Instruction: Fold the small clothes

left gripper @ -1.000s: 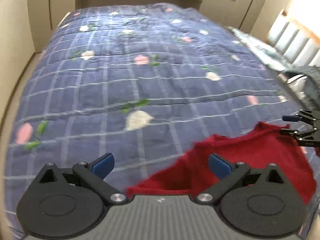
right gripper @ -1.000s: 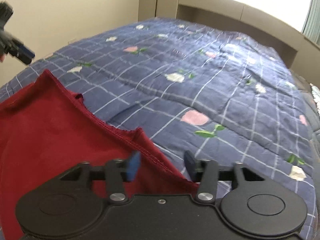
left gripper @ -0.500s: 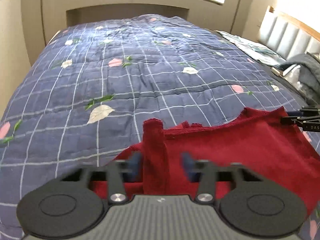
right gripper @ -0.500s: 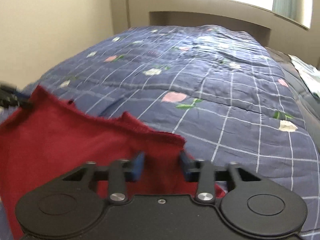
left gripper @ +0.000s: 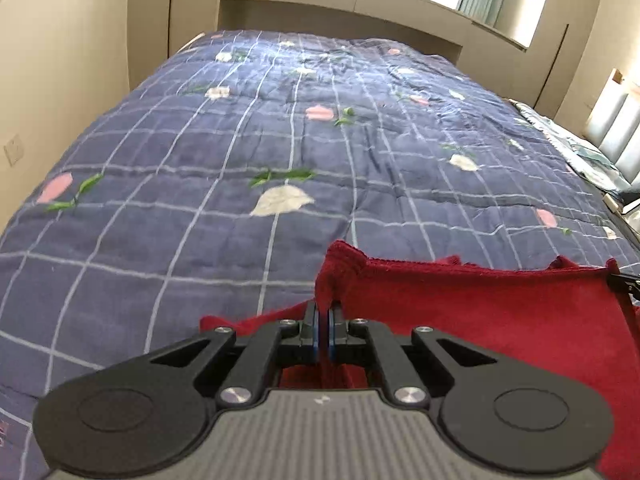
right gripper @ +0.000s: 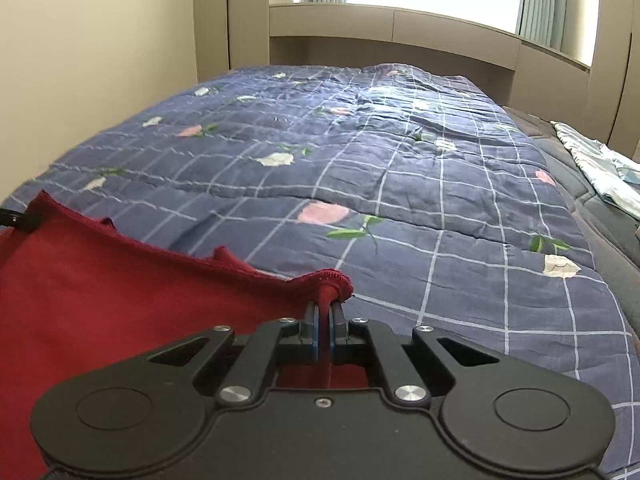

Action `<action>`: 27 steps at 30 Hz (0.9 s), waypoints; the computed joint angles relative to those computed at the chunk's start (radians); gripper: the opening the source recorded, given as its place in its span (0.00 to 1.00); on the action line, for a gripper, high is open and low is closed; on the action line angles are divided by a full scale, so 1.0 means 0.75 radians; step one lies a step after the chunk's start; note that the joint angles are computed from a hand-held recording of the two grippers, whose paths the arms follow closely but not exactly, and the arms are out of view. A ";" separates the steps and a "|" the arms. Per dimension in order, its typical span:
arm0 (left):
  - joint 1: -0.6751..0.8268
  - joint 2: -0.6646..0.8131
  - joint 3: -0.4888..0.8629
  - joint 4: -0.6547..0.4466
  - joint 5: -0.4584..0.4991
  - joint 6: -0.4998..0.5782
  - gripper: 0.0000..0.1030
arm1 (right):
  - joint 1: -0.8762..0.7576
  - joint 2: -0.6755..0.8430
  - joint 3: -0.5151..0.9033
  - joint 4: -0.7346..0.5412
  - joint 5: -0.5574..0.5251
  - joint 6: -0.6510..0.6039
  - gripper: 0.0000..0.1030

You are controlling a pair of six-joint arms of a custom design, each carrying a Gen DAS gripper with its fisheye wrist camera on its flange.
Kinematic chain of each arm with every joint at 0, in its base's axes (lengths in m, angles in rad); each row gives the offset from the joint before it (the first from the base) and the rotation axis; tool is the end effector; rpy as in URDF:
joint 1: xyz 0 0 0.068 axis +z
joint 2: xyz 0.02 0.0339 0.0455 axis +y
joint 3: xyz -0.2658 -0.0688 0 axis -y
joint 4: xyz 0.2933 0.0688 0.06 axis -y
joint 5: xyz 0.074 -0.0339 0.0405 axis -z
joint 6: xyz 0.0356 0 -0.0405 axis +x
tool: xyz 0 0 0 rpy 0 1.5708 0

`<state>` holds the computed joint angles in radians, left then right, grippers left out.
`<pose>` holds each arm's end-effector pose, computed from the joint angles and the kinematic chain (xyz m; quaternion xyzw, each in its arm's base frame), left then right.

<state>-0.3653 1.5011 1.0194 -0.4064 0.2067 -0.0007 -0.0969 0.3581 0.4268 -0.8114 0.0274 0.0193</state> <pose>0.3317 -0.1347 0.2115 0.2039 0.9155 -0.1562 0.3097 0.1395 -0.0145 0.2125 0.0587 0.9135 -0.0281 0.4015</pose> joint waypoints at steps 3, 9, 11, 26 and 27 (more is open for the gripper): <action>0.013 0.004 -0.002 0.000 0.030 -0.034 0.15 | 0.044 0.000 -0.001 -0.006 0.060 -0.016 0.11; 0.009 -0.139 -0.088 0.045 -0.039 -0.108 0.84 | 0.350 -0.097 0.028 -0.057 0.372 0.028 0.79; -0.027 -0.183 -0.108 0.040 -0.148 -0.113 0.89 | 0.529 -0.069 0.047 -0.054 0.534 0.059 0.88; 0.006 -0.829 -0.503 -0.170 -0.222 -0.312 1.00 | 1.081 0.739 0.183 0.373 0.830 0.266 0.97; 0.021 -0.875 -0.532 -0.185 -0.215 -0.314 1.00 | 1.109 0.749 0.183 0.371 0.852 0.268 0.97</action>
<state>-0.3497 0.8446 0.6207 -0.5448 0.0455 -0.2364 0.7345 0.9197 0.5638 -0.5332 0.6666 0.2204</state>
